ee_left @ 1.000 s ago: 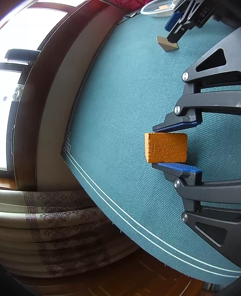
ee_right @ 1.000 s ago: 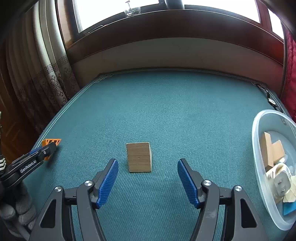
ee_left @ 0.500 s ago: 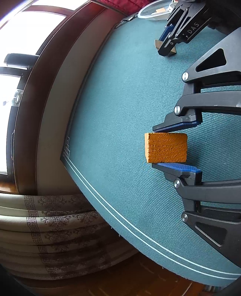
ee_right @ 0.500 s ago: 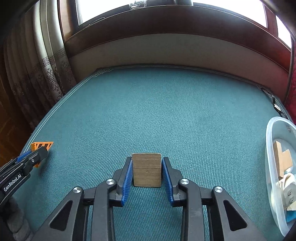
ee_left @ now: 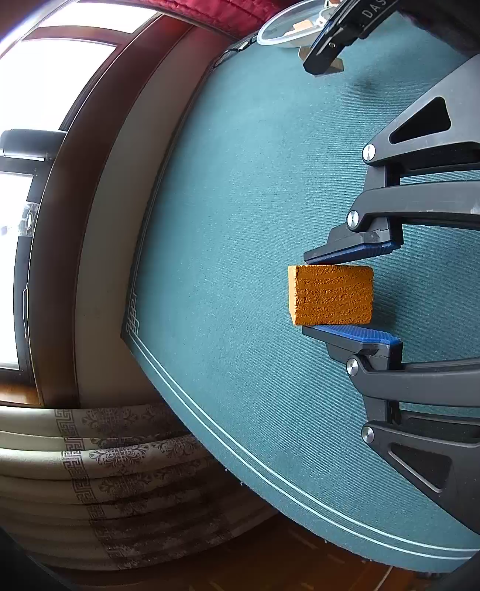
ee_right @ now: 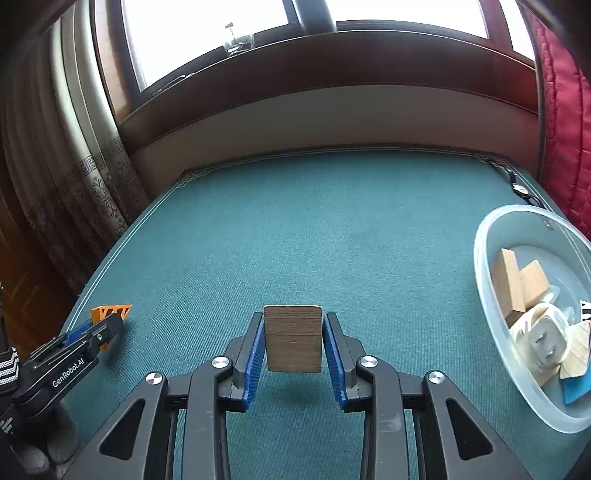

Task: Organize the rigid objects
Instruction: 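Carry the small wooden block into the clear basin and open the right gripper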

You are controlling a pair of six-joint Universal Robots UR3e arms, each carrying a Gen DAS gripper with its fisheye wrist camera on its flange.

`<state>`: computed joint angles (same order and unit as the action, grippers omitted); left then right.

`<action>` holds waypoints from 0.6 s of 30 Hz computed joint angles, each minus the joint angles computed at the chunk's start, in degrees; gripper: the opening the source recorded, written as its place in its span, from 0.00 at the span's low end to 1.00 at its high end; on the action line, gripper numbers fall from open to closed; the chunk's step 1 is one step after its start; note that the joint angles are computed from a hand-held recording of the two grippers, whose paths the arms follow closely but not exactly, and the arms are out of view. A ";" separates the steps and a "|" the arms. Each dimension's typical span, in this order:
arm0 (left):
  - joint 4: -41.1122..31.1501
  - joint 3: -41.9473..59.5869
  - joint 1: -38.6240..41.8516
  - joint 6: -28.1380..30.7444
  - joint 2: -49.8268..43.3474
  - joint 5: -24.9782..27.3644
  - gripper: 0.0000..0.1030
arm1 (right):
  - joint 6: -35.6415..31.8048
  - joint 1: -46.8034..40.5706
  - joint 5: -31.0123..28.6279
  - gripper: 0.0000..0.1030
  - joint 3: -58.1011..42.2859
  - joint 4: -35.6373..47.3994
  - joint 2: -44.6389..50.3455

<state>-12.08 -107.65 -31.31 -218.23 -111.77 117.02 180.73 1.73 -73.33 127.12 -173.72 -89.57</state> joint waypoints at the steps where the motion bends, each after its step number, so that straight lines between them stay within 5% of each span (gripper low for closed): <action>1: -0.06 0.10 -0.23 -0.05 -0.11 0.07 0.31 | 0.33 -0.66 0.25 0.32 0.70 -0.28 -0.75; 18: -1.20 3.68 -2.30 1.35 -3.05 0.75 0.31 | 2.56 -17.14 0.45 0.32 10.86 -6.82 -13.33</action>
<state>-13.28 -103.97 -33.61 -216.88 -114.82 117.77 183.30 -15.41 -72.88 137.98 -180.53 -102.90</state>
